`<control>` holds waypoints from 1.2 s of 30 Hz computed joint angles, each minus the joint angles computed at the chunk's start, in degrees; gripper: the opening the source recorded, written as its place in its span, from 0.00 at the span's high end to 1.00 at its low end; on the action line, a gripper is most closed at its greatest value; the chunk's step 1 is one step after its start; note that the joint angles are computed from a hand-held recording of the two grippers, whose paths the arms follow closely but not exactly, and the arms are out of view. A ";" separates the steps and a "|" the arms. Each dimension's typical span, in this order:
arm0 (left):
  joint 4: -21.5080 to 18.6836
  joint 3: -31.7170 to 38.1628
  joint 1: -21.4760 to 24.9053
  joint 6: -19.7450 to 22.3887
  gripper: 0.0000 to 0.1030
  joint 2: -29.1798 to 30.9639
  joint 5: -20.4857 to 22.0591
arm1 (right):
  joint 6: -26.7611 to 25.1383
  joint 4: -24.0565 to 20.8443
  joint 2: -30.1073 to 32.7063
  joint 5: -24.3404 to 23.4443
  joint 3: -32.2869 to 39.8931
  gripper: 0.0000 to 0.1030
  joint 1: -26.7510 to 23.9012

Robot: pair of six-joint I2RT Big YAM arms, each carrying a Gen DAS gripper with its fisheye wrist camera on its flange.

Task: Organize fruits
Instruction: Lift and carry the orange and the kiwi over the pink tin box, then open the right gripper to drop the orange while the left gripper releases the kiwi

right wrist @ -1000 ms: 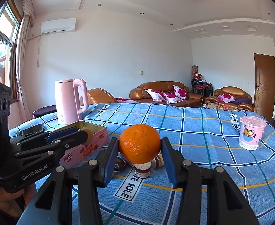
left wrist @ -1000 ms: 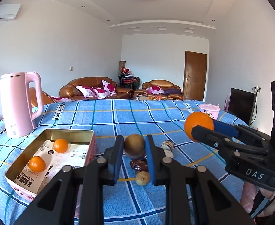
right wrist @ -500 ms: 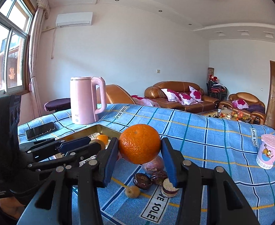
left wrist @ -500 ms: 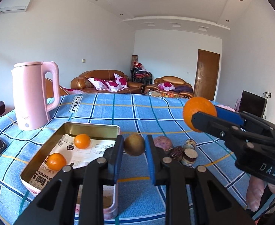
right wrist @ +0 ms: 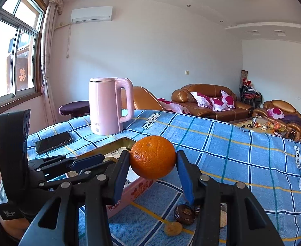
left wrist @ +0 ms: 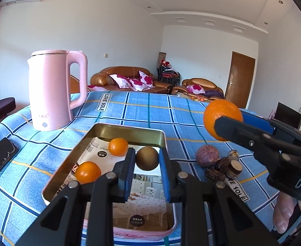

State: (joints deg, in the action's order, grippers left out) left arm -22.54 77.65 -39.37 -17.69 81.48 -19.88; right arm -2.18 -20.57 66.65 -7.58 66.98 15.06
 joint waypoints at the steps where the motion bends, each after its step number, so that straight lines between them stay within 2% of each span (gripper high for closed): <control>1: -0.35 0.04 0.20 -0.14 0.76 0.04 -0.07 | -0.11 -0.12 0.36 0.04 0.28 0.53 0.25; 12: -3.15 0.41 1.75 -1.38 0.76 -0.11 0.84 | 0.68 -1.20 5.15 -0.31 4.02 0.53 2.07; 19: -6.37 1.74 2.38 -1.87 0.76 0.48 1.09 | 1.21 -1.98 7.61 -0.66 5.82 0.53 2.59; 26: -8.56 2.73 3.47 -2.59 0.76 1.13 3.12 | 1.66 -2.91 10.00 -0.81 7.52 0.53 3.24; 36: -12.13 4.19 3.93 -3.27 0.76 2.28 3.00 | 1.87 -3.90 12.00 0.14 8.62 0.53 3.69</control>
State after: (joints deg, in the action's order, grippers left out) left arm -34.67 81.84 -35.45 -20.96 83.76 -16.89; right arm -0.31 -24.47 78.65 -7.44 75.60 18.75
